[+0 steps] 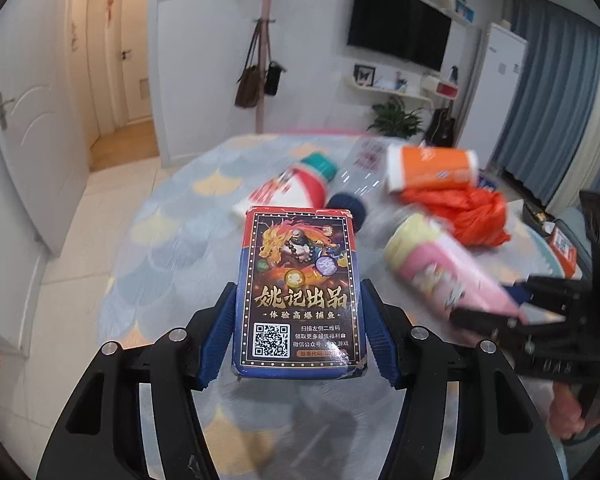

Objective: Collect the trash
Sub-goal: 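Carry the card box and pink bottle over the basket and release both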

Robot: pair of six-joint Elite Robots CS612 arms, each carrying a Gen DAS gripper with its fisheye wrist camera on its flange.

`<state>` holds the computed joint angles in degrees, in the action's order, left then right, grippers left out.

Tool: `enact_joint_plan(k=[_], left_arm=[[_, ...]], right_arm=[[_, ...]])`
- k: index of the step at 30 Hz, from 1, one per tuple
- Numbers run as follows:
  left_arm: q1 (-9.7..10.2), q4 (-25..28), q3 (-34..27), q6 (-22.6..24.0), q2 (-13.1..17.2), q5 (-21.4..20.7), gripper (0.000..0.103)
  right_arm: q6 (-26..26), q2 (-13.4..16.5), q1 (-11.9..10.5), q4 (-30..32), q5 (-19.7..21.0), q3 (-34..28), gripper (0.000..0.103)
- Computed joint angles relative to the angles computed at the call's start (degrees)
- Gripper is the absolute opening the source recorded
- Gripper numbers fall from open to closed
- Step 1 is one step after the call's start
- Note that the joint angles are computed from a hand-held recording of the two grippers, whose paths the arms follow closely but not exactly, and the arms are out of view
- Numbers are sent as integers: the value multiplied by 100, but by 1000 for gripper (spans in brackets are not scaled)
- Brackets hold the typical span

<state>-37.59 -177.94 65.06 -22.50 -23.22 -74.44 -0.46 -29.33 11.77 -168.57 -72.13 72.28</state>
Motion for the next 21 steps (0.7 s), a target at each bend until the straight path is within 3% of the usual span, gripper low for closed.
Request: enact_joint_plan(k=[5,8,15,21], left_arm=[[-71,-378,-24,211,-22,13,58],[-111,-501,-148,394,-8,-21,58],[-218,-489,-853,764,266,-523,58],[-321,61,-1907,883,769,-1195,58]], right_arm=[[140,-246,-86,-701,236,399,46],[256,-386,-137,-1145,169,600,46],[665,-638,-346,-1903,-269,1028,46],[1115,-711,-582,-2263,-780,1261,46]])
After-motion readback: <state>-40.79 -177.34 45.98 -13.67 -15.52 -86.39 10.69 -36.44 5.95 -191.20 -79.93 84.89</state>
